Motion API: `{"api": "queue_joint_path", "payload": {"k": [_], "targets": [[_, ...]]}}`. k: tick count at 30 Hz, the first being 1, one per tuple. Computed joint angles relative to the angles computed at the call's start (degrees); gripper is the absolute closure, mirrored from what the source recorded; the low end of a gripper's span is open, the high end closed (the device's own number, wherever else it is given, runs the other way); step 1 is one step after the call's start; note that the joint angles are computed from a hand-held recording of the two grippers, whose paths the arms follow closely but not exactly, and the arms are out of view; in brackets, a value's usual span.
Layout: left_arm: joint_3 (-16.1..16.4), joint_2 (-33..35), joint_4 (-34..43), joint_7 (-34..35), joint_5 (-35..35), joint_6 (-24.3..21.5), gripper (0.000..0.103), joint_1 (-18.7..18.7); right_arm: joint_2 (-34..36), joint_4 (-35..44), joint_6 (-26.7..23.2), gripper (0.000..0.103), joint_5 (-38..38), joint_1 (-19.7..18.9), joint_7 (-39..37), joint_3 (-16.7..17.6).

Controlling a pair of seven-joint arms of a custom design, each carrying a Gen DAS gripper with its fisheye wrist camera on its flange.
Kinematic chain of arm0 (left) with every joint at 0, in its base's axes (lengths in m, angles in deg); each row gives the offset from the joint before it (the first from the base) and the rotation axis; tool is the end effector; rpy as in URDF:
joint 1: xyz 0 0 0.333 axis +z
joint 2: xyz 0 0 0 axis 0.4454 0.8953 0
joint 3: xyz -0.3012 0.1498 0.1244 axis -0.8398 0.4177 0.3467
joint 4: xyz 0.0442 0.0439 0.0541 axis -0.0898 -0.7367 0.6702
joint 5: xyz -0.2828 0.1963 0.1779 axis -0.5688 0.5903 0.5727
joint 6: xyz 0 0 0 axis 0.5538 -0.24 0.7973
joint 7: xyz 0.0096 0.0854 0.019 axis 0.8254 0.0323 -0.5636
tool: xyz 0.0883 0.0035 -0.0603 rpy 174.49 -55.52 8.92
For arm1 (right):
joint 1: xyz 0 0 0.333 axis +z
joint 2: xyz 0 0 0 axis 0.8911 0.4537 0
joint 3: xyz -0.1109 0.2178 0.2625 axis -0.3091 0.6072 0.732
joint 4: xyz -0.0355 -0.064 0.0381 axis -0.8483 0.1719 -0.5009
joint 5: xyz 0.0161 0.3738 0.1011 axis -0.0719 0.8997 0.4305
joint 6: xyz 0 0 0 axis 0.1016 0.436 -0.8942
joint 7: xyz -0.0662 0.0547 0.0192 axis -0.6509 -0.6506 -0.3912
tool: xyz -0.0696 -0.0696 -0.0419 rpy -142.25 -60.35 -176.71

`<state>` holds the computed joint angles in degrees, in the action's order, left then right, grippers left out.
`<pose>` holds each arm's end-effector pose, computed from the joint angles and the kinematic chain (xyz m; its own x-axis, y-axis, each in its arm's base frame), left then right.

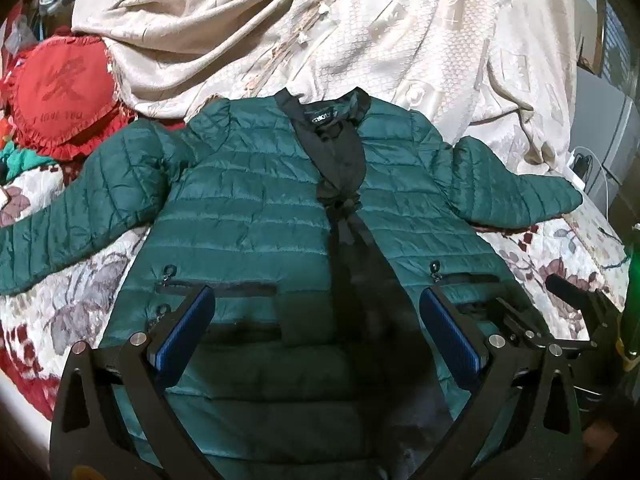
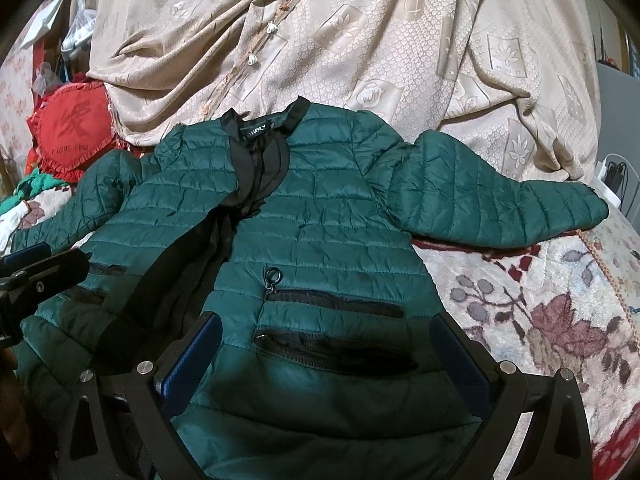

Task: Fold large clothes

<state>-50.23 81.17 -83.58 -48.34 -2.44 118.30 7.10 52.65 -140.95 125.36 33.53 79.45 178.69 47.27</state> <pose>0.5892 -0.2895 0.5296 0.0598 -0.9900 0.1282 -0.6655 -0.1352 -0.7341 0.6022 0.2137 0.5221 0.2045 -0.9781 0.0381 -0.6350 -0.1622 -0.7553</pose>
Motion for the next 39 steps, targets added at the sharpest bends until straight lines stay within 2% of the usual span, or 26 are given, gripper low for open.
{"api": "queue_joint_path", "payload": {"k": [2, 5, 11, 14, 16, 21, 24, 27, 29, 30, 33, 35, 37, 39], "targets": [[-0.1, 0.1, 0.2, 0.2, -0.4, -0.8, 0.0, 0.0, 0.0, -0.2, 0.3, 0.0, 0.0, 0.0, 0.0, 0.0], [0.6, 0.2, 1.1, -3.0, 3.9, -3.5, 0.0, -1.4, -0.2, -0.9, 1.7, 0.0, 1.6, -0.7, -1.4, 0.6], [-0.7, 1.3, 2.7, 0.0, 2.7, -6.9, 0.0, -1.1, -0.5, -1.2, 3.2, 0.0, 0.8, -0.2, 0.2, -0.5], [-0.8, 1.3, 2.5, 0.5, 2.3, -6.4, 0.0, -0.9, -0.6, -0.7, 2.5, 0.0, 0.4, -0.1, 0.6, -0.6], [-0.9, 1.3, 2.5, 1.2, 1.3, -6.5, 0.0, -0.8, -0.9, -0.5, 2.5, 0.0, -2.5, 0.9, 3.1, -1.7], [-0.9, 1.2, 2.2, 2.0, -0.1, -5.7, 0.0, -0.6, -2.0, 0.0, 2.7, 0.0, -6.1, 1.3, 7.1, -2.0], [-0.7, 1.3, 2.2, 2.3, -0.6, -5.4, 0.0, -0.6, -3.3, 0.5, 0.3, 0.0, -3.9, 0.7, 8.2, -0.5], [-0.8, 1.4, 2.1, 3.0, -1.4, -4.9, 0.0, -0.5, -4.6, -0.5, 3.8, 0.0, 0.5, -0.3, 8.2, 0.9], [-0.7, 1.5, 2.2, 3.7, -2.0, -4.7, 0.0, -0.5, -4.0, 0.4, 4.4, 0.0, -5.3, 1.2, 14.3, -0.7], [-0.6, 1.5, 2.2, 3.8, -2.0, -4.6, 0.0, -0.6, -3.2, 1.0, 4.4, 0.0, -5.4, 1.2, 14.6, -0.5], [-0.5, 1.4, 1.9, 4.2, -2.6, -4.2, 0.0, -0.6, -0.6, 2.2, 2.7, 0.0, -2.6, 0.6, 11.0, 1.0], [-0.7, 1.6, 2.4, 5.1, -3.2, -5.5, 0.001, -0.8, 0.2, 1.5, 4.4, 0.0, -0.5, 0.0, 9.0, 1.2], [-1.1, 2.6, 3.9, 7.6, -3.9, -7.7, 0.0, -1.3, 0.5, 1.2, 3.5, 0.0, 2.1, -0.6, 7.7, 1.3], [-0.5, 2.4, 3.7, 6.7, -1.7, -7.1, 0.0, -2.2, 0.0, 0.0, 5.7, 0.0, 4.9, -1.4, 6.7, 1.5]]}}
